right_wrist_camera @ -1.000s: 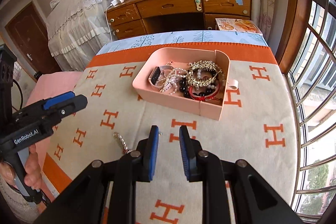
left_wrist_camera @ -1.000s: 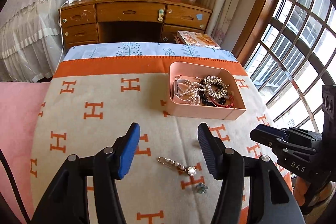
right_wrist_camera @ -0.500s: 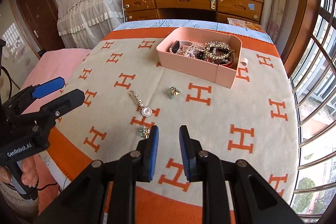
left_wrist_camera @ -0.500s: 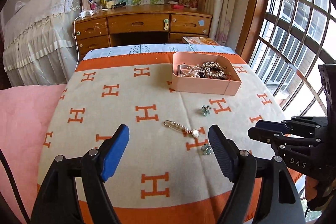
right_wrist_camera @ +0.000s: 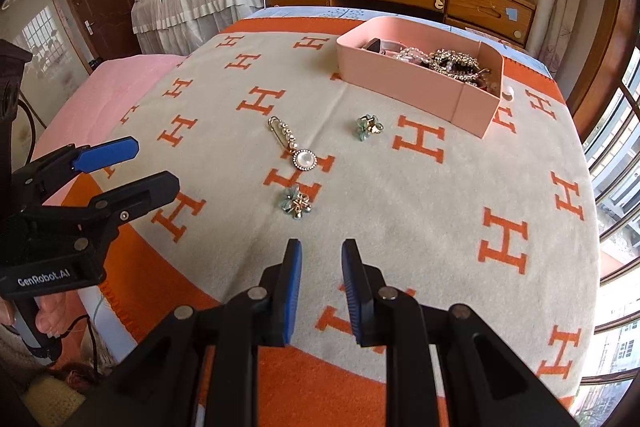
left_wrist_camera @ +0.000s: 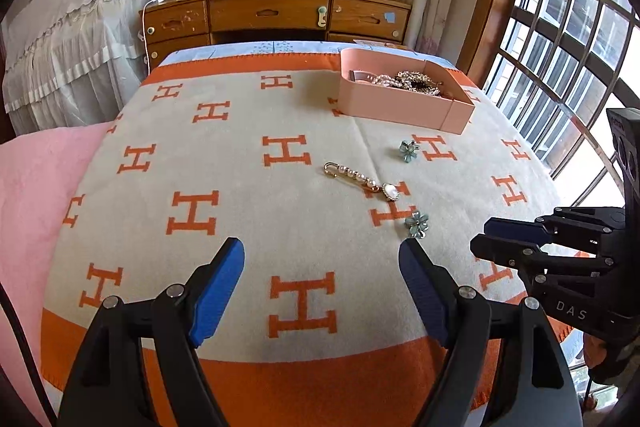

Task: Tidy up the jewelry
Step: 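Move the right tool to a blue flower brooch while the left tool moves to the pearl safety pin, then grasp the blue flower brooch with the right tool while the left tool grasps the pearl safety pin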

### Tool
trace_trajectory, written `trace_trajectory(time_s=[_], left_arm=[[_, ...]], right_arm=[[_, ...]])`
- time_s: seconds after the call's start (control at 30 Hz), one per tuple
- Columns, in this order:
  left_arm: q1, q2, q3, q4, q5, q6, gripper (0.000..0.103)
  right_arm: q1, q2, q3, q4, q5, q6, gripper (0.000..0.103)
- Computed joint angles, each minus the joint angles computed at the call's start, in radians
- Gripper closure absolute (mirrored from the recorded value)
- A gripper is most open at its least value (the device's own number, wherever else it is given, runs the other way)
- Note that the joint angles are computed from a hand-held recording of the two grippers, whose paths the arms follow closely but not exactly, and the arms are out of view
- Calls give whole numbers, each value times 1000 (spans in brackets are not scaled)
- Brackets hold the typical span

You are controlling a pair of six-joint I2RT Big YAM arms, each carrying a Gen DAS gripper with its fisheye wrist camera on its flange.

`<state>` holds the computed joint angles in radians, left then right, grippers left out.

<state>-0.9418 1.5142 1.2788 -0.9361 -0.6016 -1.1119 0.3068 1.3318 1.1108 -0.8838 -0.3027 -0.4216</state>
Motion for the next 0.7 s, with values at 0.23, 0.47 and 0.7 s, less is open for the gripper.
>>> trace_trajectory(time_s=[0.23,0.47,0.7], left_arm=[[33,-4,-37,54,35,5,25],[57,8,-44,85,72,13,25],[70,17,-46,101,94,21,25]], right_arm=[[3,-4,-24,38,-18,-59,82],[37,19,-31,69,-21,-118,82],[58,65,-13,101,-11,-138,82]])
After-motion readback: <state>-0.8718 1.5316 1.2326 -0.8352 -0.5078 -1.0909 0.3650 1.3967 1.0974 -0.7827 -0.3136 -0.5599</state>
